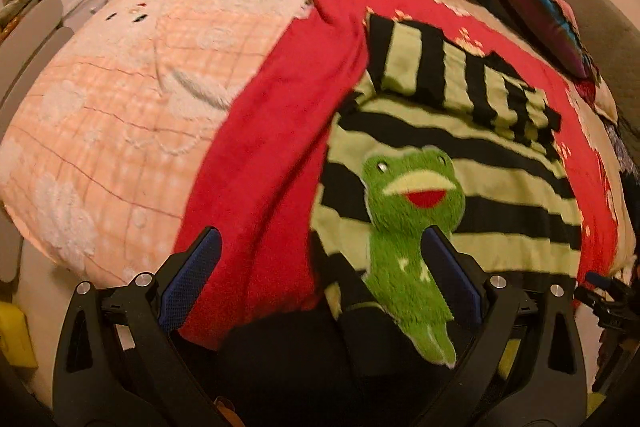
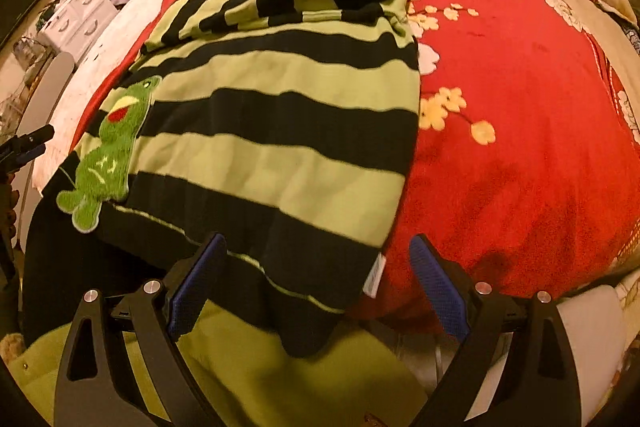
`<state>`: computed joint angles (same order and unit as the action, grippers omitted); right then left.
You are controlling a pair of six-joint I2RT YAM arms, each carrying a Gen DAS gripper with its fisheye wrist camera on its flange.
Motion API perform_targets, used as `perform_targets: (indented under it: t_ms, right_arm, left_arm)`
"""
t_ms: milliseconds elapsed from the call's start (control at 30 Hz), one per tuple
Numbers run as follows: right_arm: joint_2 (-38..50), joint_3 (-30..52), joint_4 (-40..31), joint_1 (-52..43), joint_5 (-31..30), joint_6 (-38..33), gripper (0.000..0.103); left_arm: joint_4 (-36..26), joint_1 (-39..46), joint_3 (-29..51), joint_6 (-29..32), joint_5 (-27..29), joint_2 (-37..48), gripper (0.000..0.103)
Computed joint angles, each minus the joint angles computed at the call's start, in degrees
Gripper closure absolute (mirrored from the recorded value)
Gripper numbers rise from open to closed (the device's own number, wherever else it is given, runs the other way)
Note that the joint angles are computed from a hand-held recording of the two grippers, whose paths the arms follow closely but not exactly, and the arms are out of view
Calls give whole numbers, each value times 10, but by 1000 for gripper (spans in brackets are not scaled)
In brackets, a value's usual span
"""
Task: Fold small clothes
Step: 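Move both grippers to the sweater hem beside the green frog patch, then close both grippers on the striped sweater hem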
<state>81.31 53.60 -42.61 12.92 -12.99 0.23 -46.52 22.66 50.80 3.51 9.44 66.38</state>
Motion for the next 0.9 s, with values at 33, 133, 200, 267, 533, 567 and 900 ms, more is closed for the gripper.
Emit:
perform_targets:
  t_ms: [33,133,200,267,533,567,900]
  right_arm:
    - [-2,-2,-3,-3,-3,-2,11]
    - [-4,-9,-14,-7,-5,-6,11]
    - [-5,-14,-18,-9,-11,-8,11]
    - [1,-17,-21,-8,-19,-7,11]
    - [51,-14,-30,-4,-50,-14,11]
    - [53,-14,-29,-3,-54,-16,11]
    - [48,-15,-23,-14,-94,-29,55]
  left_arm:
    - [-2,0,-4,2,6,-2,10]
    - [-9,-11,-15,5,19,-3,10]
    - [-10,-19,-19,8,16,-1,10]
    - [-15,-23,-23,13,13,1,10]
    - [-22,-21,-41,34,-5,3,10]
    - [-21,-16,-42,35,-3,8,10]
    - [-25,22,-40,54,57,42,23]
